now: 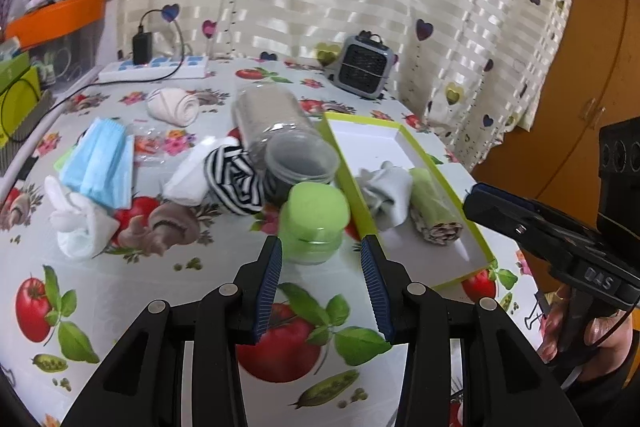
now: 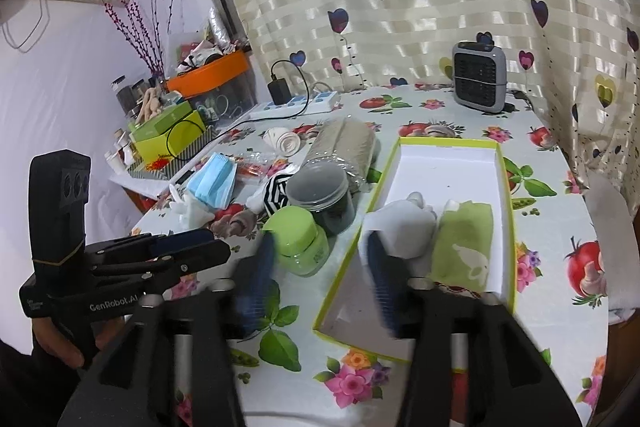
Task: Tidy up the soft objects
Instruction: 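Grasp the white sock with the left tool while the right tool grasps the striped sock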
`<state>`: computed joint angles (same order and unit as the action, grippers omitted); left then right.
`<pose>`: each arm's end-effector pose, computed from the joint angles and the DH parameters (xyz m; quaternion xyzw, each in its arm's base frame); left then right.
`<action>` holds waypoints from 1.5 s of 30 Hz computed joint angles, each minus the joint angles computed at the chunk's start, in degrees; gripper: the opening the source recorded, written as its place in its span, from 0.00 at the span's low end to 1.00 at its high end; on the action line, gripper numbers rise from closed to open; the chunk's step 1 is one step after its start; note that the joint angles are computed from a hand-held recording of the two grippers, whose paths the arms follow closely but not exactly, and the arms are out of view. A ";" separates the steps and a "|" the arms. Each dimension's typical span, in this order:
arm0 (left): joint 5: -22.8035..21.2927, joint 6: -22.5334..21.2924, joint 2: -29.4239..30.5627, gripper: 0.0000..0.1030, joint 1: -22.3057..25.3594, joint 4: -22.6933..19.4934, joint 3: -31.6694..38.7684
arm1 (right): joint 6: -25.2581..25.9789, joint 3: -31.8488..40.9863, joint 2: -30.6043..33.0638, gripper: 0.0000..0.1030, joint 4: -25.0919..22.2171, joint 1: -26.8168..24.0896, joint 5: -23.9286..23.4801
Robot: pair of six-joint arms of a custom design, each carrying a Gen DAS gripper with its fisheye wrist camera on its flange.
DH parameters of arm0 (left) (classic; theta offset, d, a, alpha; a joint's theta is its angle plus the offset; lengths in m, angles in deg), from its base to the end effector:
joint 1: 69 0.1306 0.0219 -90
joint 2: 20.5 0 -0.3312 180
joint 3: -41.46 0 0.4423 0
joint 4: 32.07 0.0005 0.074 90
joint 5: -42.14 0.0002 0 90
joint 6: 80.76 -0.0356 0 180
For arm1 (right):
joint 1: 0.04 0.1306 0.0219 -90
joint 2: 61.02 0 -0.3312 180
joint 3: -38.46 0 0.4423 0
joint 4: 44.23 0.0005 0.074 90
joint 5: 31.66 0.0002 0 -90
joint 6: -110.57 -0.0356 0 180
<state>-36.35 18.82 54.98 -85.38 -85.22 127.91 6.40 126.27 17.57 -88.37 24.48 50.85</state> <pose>0.4331 -0.1352 0.4621 0.0945 0.9056 -0.1799 0.3724 0.4372 0.2040 0.4634 -0.1099 0.8785 0.2075 0.4161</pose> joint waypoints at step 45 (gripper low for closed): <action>-6.83 4.99 4.09 0.41 17.83 1.59 -0.50 | 8.99 24.91 23.85 0.54 -7.65 7.54 -0.46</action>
